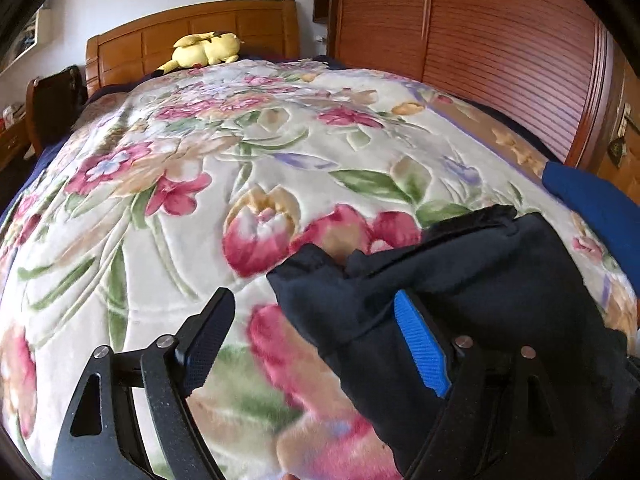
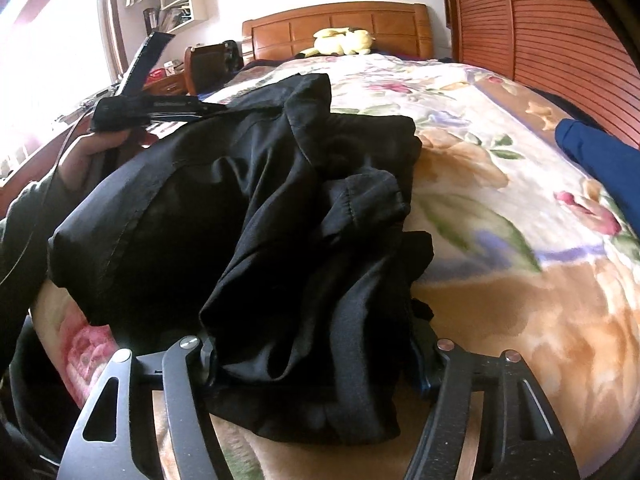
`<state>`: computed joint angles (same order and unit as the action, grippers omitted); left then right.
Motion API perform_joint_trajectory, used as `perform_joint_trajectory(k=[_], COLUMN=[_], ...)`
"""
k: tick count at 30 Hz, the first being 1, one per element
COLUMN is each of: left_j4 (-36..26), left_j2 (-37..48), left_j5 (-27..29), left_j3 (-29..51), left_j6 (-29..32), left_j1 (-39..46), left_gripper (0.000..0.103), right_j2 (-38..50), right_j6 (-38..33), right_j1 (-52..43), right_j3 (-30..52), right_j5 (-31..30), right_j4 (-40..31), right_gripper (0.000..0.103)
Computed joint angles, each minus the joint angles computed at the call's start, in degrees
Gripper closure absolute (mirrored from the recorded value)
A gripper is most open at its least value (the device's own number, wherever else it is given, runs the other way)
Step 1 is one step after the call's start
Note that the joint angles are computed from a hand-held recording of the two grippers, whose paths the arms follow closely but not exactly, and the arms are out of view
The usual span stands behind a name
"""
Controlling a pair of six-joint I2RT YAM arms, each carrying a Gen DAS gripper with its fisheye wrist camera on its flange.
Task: Fold large clothes
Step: 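Close both tools on the folded coat bundle, then carry the coat bundle with both tools onto the folded blue cloth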
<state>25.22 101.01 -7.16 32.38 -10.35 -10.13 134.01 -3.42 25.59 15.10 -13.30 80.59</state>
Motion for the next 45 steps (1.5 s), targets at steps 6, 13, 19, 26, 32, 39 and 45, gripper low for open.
perform_joint_trajectory(k=[6,13,19,26,32,39,45], left_j4=[2.08,-0.3,-4.37,-2.05,-1.1,2.41,-5.41], left_j2=[5.25,5.67,6.25,8.63,6.42,-6.83,-17.11], left_j5=[-2.3,1.17,6.15,16.04,18.3,11.05,0.92], left_j3=[2.75,3.52,4.03,4.19,2.71,-5.09,-4.01], left_j6=[2.56,2.78,1.97,1.08,0.57,-2.21,-2.86], left_j1=[-0.96,1.24,4.27,7.11,6.27,2.55,-5.31], left_gripper=[0.018,0.019,0.018,0.037,0.076,0.088,0.089], right_j2=[-0.62,-3.03,-2.42,-3.22,-3.03,-3.86,-10.94], right_j6=[-0.93,-2.16,-2.19,-3.21,-2.7,-3.91,-7.84], right_j1=[-0.63,1.2,1.79,0.63,1.98,-0.84,-6.54], right_j3=[1.64,2.46,2.8,3.18,1.42,-2.85,-5.86], right_j5=[-1.8,0.1,1.2,-0.93,0.93,-1.99,-5.05], right_j4=[-2.6,-6.46,-5.69,-7.4,-2.75,5.22,4.01], right_gripper=[0.042,0.047,0.047,0.054,0.072,0.078,0.081])
